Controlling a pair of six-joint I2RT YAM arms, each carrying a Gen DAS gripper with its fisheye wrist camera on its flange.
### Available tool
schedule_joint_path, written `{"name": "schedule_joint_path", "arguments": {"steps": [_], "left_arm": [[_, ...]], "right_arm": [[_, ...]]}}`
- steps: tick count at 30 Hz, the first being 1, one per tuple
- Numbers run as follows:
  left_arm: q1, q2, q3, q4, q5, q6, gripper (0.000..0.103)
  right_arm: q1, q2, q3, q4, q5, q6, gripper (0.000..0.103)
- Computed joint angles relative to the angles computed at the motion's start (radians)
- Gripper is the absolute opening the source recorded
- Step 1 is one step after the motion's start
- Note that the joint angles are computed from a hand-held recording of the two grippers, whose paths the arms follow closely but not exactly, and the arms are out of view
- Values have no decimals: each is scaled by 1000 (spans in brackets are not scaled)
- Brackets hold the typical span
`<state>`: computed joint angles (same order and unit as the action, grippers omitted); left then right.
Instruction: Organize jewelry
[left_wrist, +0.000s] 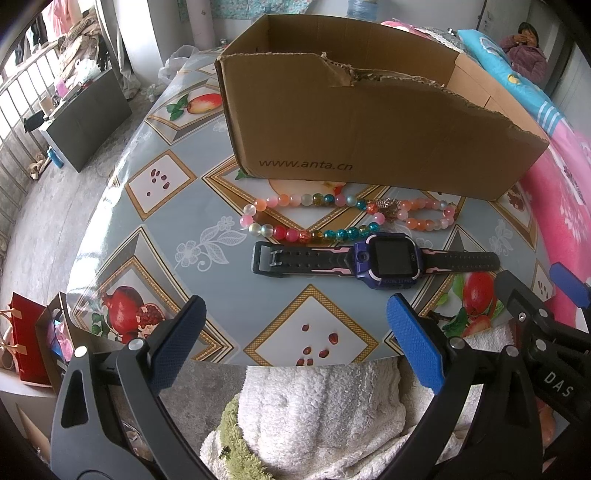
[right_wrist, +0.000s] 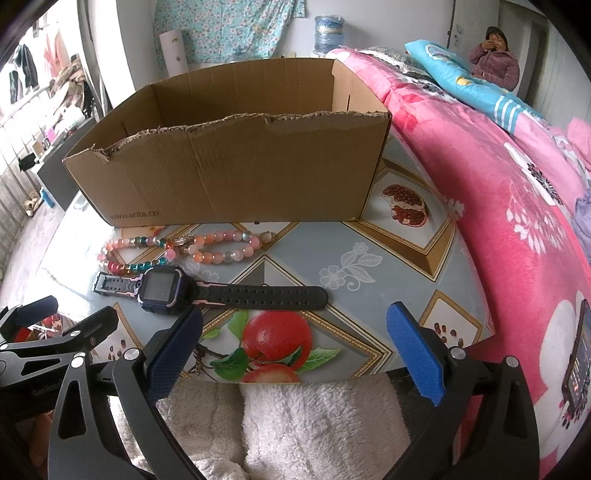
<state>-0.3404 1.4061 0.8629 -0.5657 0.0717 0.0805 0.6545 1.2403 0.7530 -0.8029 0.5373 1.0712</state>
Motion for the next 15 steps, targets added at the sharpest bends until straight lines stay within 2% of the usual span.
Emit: {"name": "schedule_joint_path", "arguments": {"steps": [15], "left_arm": [[-14,-5,14,-17,-4,-8,95]], "right_arm": [[-6,-2,7,-13,-2,0,97]]}}
